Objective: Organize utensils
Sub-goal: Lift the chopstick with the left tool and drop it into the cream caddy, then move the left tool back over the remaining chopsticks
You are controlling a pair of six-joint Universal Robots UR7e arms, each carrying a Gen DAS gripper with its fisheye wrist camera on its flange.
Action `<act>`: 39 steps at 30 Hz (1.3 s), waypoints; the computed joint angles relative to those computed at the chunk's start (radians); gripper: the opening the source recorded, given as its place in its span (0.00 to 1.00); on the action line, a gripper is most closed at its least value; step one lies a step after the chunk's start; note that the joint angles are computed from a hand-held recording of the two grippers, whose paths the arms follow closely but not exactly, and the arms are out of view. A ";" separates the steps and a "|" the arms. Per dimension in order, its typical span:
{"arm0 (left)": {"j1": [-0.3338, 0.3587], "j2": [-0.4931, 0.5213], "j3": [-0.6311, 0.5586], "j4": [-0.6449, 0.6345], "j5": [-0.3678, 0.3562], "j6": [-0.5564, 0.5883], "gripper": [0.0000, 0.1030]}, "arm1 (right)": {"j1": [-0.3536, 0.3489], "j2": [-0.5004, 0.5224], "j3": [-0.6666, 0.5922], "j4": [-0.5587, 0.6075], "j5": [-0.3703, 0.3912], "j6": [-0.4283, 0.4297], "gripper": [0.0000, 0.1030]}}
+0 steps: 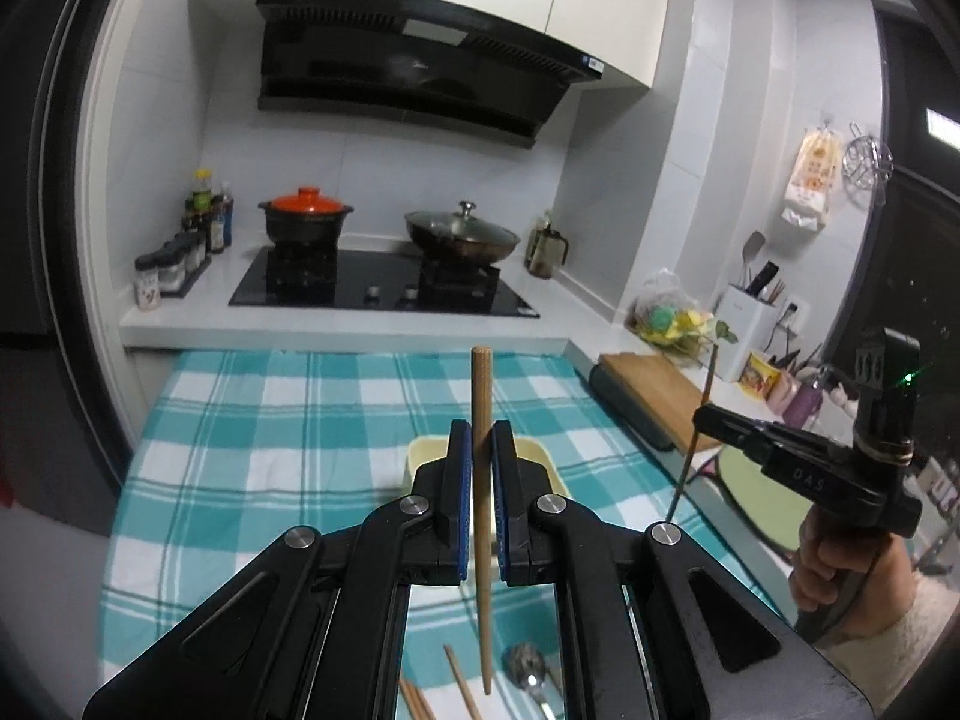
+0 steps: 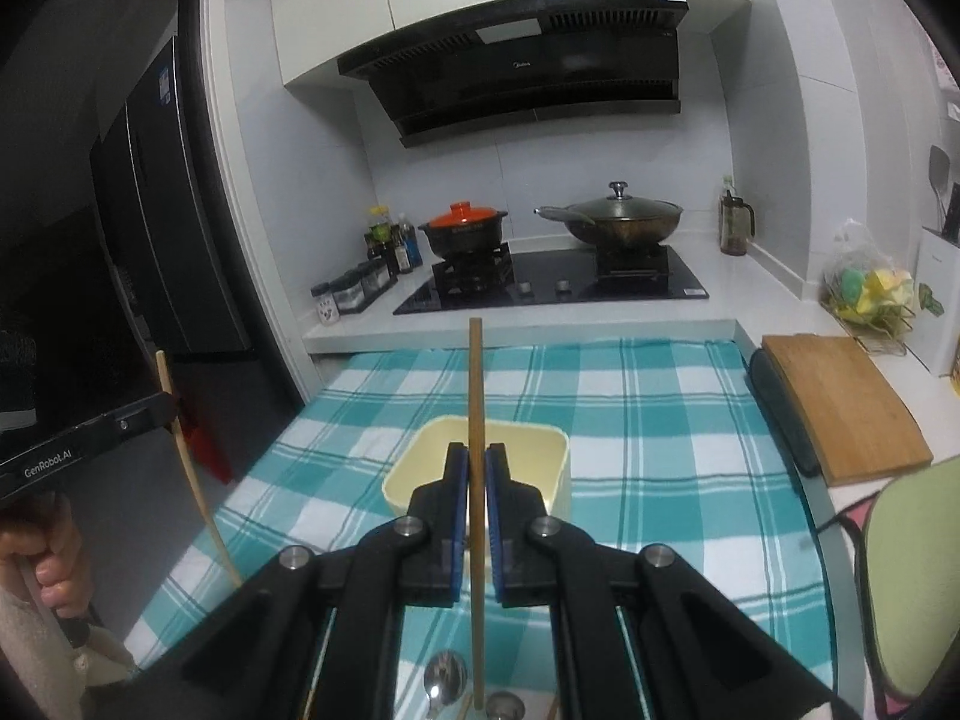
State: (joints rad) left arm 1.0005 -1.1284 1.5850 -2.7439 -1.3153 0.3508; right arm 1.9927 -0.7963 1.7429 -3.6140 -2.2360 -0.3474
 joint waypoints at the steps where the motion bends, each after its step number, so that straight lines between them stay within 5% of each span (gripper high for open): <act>1: -0.007 0.024 -0.029 -0.012 0.005 0.014 0.05 | -0.003 0.012 -0.045 0.015 0.011 -0.013 0.06; 12: 0.000 0.316 -0.316 -0.108 0.031 0.076 0.05 | -0.070 0.161 -0.375 0.042 0.160 -0.171 0.06; 26: 0.071 0.475 -0.404 0.082 0.117 0.005 0.05 | -0.196 0.207 -0.381 0.248 0.131 -0.040 0.06; 28: 0.067 0.465 -0.395 0.102 0.131 -0.002 0.16 | -0.200 0.205 -0.384 0.289 0.119 -0.006 0.07; 30: 0.060 0.438 -0.366 0.091 0.134 0.003 0.49 | -0.199 0.200 -0.383 0.312 0.103 0.019 0.07; 33: 0.047 0.360 -0.279 0.022 0.133 0.031 0.76 | -0.182 0.181 -0.369 0.307 0.063 0.020 0.14; 36: 0.033 0.250 -0.164 -0.010 0.131 0.052 0.94 | -0.152 0.136 -0.304 0.248 0.028 0.013 0.46; 39: 0.022 0.129 -0.037 -0.011 0.148 0.088 0.98 | -0.117 0.076 -0.205 0.194 -0.014 0.008 0.47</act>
